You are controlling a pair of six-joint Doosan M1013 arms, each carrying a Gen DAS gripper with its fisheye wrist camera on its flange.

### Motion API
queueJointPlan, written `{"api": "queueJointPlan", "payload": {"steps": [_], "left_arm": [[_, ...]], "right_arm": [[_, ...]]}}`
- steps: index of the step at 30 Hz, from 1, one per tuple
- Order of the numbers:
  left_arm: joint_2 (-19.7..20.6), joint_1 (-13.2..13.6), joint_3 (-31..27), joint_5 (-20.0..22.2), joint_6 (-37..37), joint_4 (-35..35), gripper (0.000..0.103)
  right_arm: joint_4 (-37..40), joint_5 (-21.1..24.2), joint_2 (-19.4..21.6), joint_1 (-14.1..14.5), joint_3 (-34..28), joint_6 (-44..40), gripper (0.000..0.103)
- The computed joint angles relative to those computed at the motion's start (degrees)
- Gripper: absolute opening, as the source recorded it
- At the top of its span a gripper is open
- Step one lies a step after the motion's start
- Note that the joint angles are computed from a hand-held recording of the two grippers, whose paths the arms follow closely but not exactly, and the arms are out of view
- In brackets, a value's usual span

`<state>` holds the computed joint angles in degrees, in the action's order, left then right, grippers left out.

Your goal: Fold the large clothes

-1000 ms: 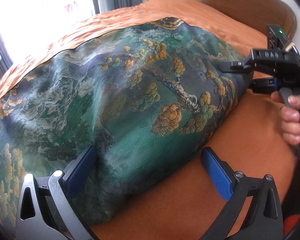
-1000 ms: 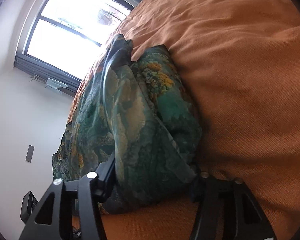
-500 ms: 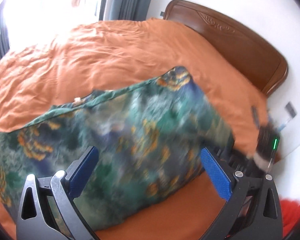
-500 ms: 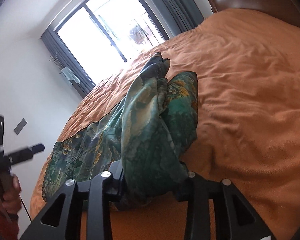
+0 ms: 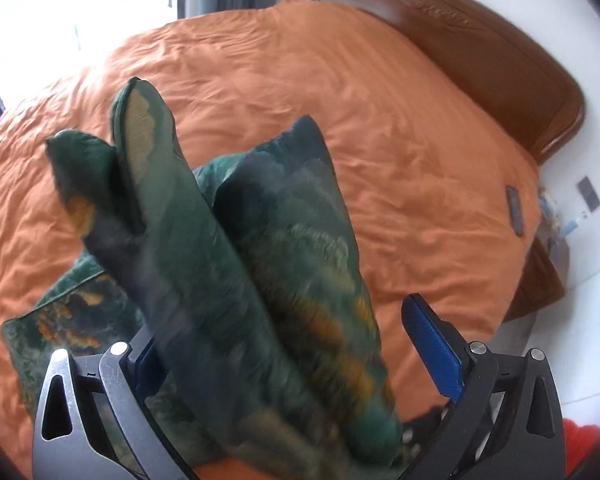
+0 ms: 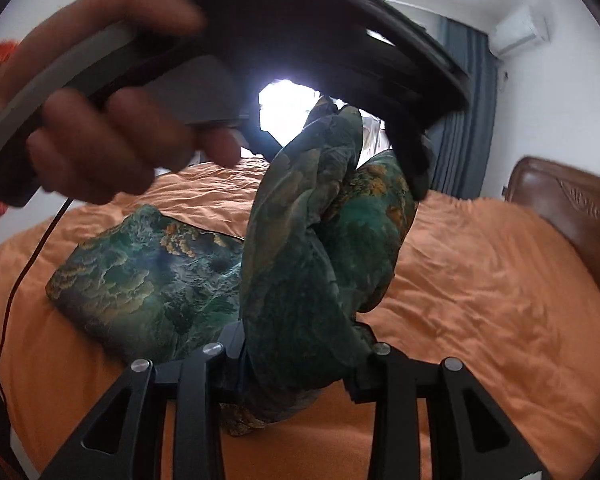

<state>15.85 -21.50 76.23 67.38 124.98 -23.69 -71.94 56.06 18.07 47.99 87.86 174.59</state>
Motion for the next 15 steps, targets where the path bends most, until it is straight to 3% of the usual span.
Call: {"api": "queueJointPlan", "payload": {"steps": [5,6,7,8,10,13,14,15], "left_arm": [[-0.02,-0.89,0.43,-1.93,-6.68,10.04,0.099],[-0.17,-1.09,0.89,-2.73,-7.43,12.24,0.089],[-0.25,-1.23,1.32,-3.61,-7.67,14.05,0.071],[-0.54,-1.40,2.03,-4.83,-7.71,16.29,0.062],[-0.63,-0.63,2.43,-4.70,-6.13,15.37,0.038],[-0.12,1.04,1.64,-3.05,-4.31,13.15,0.030],[0.19,1.80,1.06,-2.14,-3.44,11.97,0.030],[0.40,2.52,0.60,-1.57,-2.50,10.91,0.029]], "right_arm": [[-2.49,4.89,4.73,2.40,-5.39,-12.54,0.035],[-3.04,5.83,5.64,2.79,-6.36,-15.06,0.035],[-3.43,6.53,6.41,3.10,-7.17,-17.17,0.035],[-3.45,6.91,6.92,3.24,-7.74,-18.56,0.035],[-2.76,7.48,7.59,3.36,-8.69,-20.49,0.034],[-1.08,6.26,7.42,3.20,-8.76,-21.10,0.036],[-0.70,5.85,7.30,3.18,-8.67,-21.07,0.040],[-0.15,4.48,6.79,3.09,-8.27,-20.45,0.054]]}}
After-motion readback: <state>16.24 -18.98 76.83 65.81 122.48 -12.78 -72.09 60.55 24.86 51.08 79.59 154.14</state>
